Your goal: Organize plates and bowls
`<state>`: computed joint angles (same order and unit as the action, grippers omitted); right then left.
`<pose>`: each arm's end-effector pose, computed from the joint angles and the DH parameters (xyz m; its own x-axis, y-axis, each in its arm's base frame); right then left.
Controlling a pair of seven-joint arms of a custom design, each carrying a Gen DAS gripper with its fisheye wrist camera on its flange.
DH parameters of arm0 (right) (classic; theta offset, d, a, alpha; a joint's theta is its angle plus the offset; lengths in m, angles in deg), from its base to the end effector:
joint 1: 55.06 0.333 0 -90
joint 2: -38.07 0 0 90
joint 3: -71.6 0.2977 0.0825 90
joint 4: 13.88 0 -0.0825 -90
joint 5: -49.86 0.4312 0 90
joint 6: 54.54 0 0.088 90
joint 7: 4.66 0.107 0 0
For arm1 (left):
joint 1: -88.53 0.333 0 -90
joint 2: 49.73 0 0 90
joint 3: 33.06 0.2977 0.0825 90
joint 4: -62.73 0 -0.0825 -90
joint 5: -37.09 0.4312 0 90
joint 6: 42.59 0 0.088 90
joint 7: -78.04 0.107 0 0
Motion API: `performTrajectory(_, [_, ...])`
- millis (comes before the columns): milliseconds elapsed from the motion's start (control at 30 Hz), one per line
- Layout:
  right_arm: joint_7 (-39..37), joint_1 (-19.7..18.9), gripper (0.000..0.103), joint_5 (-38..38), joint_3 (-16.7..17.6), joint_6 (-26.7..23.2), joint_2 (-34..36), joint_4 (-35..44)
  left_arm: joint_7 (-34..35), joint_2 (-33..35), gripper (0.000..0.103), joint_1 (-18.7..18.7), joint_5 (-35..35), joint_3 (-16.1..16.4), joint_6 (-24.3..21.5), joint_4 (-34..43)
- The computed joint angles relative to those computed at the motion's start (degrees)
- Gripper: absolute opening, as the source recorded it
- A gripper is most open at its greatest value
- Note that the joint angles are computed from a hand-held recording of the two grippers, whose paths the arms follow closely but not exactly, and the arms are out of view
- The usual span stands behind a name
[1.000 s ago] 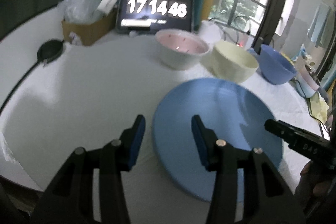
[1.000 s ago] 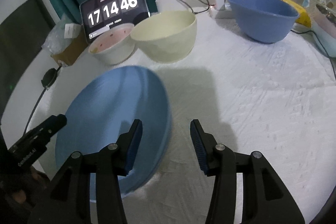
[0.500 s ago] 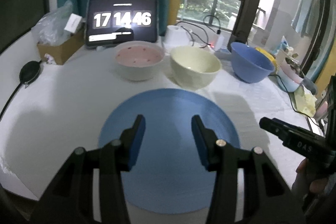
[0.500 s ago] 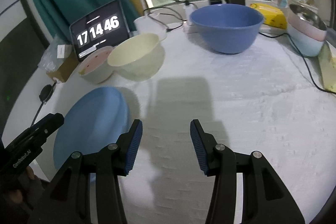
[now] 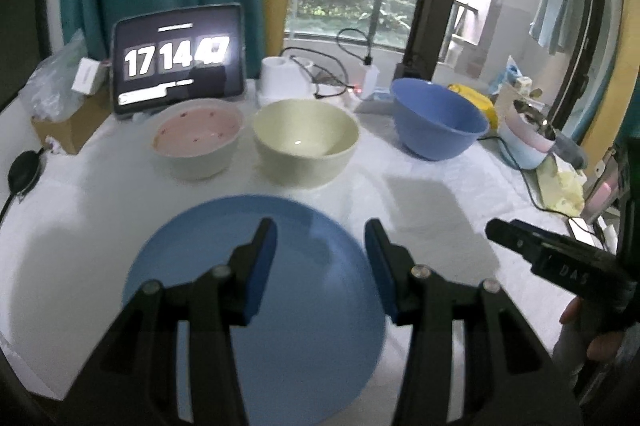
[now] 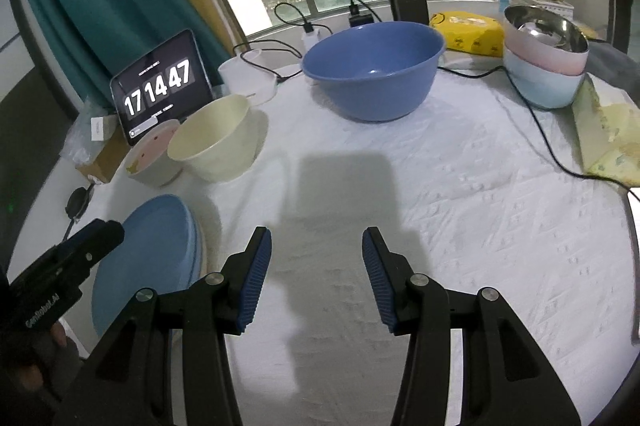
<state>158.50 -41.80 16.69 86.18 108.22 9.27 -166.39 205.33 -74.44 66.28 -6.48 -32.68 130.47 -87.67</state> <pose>0.4009 0.2401 0.4177 -0.1761 -0.9529 -0.2468 -0.7008 0.2974 -0.6484 0.4601 -0.1294 0.4289 -0.3638 -0.9214 0.1369 -0.6483 0.1449 -0.7475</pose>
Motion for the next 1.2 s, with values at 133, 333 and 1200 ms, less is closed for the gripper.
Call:
performTrajectory(133, [-1.2,-0.4,0.050,0.1,-0.8,-0.6,-1.6,-0.7,1.3,1.6,0.047,-2.1,-1.4,0.4,0.1,2.0])
performTrajectory(333, [-2.1,-2.1,0.050,0.0,-1.2,-0.7,-2.7,-1.3,6.9,5.0,0.047,-5.7,-6.7,1.4,0.3,5.9])
performTrajectory(1200, [-5.9,-10.3,0.050,-4.6,-3.7,3.2,4.8,5.2,12.3,20.4,0.068,2.7,-12.8,-10.6,-2.1,23.5])
